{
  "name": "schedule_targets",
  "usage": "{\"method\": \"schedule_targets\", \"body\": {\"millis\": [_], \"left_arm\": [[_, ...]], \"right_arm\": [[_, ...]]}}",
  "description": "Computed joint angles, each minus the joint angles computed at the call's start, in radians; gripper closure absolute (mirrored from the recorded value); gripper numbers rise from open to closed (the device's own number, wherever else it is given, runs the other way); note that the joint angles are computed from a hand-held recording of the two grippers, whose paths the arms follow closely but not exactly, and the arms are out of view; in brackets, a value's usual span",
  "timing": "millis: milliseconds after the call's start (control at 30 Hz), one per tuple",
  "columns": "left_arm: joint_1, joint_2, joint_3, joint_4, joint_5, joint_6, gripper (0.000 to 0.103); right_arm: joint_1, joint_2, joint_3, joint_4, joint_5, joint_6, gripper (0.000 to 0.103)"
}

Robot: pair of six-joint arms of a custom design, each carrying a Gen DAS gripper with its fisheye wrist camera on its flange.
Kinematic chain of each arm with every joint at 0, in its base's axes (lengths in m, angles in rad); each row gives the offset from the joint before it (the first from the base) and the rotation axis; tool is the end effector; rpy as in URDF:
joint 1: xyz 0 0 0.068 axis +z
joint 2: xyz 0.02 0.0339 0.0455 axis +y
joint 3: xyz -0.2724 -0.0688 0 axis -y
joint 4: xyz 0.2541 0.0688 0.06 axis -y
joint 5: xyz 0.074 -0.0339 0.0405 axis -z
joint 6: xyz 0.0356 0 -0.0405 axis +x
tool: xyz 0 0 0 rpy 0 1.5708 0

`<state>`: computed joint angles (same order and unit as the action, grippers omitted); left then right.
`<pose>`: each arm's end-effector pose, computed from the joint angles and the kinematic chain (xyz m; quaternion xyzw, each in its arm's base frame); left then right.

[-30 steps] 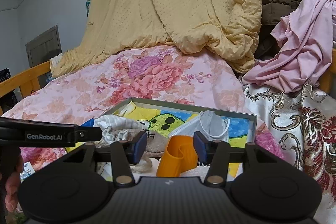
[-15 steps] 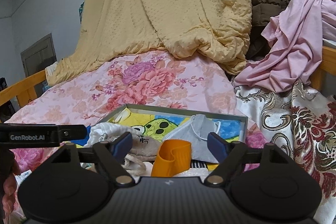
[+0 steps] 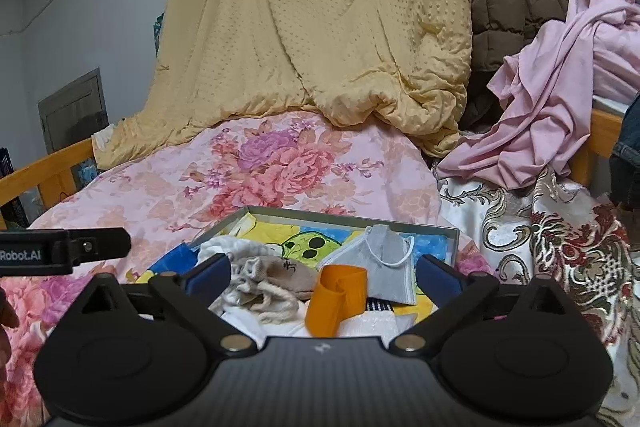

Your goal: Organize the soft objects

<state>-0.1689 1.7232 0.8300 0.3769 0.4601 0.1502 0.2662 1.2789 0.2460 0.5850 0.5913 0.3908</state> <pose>0.3517 -0.0760 0.1701 0.2470 0.8125 -0.2016 0.4880 0.2143 0.0379 0.1421 0.2052 0.7985 -0.0691 0.5616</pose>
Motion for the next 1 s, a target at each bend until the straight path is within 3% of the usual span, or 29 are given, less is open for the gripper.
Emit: {"method": "schedule_targets", "body": {"millis": [267, 633, 1000], "left_arm": [[0.097, -0.104, -0.131, 0.038, 0.057, 0.009, 0.001], [0.223, -0.197, -0.242, 0.040, 0.120, 0.044, 0.001], [0.316, -0.266, -0.310, 0.000, 0.193, 0.083, 0.001]], "right_arm": [[0.191, -0.081, 0.012, -0.171, 0.197, 0.079, 0.001], [0.429, -0.140, 0.061, -0.440, 0.409, 0.281, 0.001], [0.643, -0.145, 0.139, -0.823, 0.573, 0.644, 0.001]]}}
